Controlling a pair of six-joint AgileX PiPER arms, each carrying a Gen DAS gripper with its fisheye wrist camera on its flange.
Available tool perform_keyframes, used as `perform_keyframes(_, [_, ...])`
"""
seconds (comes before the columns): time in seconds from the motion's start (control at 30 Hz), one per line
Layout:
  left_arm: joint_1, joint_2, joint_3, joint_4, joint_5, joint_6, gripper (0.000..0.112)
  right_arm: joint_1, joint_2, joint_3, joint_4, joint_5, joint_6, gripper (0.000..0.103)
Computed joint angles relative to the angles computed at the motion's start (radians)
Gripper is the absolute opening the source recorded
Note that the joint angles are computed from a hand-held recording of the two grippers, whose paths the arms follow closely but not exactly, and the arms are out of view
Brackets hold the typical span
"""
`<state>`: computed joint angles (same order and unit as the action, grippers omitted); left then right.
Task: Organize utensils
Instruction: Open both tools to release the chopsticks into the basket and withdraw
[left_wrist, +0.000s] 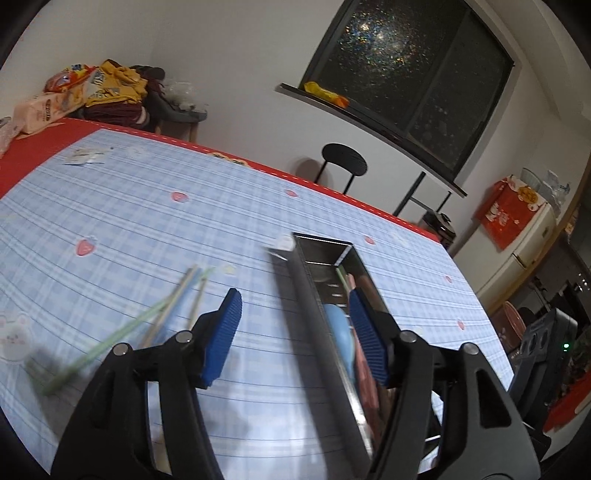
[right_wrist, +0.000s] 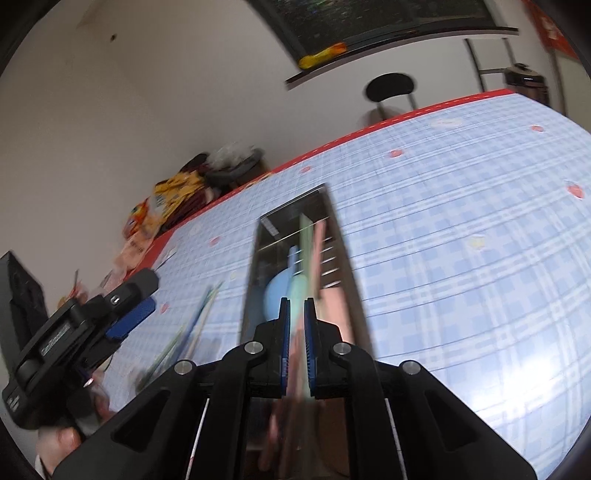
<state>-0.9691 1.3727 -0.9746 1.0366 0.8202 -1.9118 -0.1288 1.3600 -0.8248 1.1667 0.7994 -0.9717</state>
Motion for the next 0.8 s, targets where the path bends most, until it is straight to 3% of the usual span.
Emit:
perform_keyframes(0.1, [-0.002,-0.028,0.023,0.0,0.036,0.014,0.08,0.009,-0.032,0.019,0.033,-0.015,-0.04,0.046])
perform_keyframes(0.17, [-0.008,-0.047,0.035,0.006,0.07,0.03,0.084,0.01,-0.06,0.033,0.057,-0.036,-0.069,0.059])
perform_keyframes(0.23, [-0.012,-0.071,0.045,0.0,0.107,0.067,0.085,0.011,-0.092,0.046,0.065,-0.068,-0.083,0.081])
perform_keyframes(0.3, [-0.02,-0.095,0.058,0.003,0.143,0.086,0.097,0.029,-0.117,0.052,0.055,-0.114,-0.074,0.09])
perform_keyframes(0.33, [-0.034,-0.115,0.07,0.014,0.182,0.087,0.097,0.041,-0.125,0.054,0.044,-0.134,-0.067,0.095])
perform_keyframes(0.67, [-0.047,-0.263,0.162,-0.025,0.339,0.208,0.097,0.225,-0.159,0.079,-0.163,-0.404,0.068,0.097])
perform_keyframes(0.8, [-0.038,-0.326,0.207,-0.039,0.352,0.277,0.097,0.285,-0.18,0.097,-0.251,-0.5,0.142,0.097])
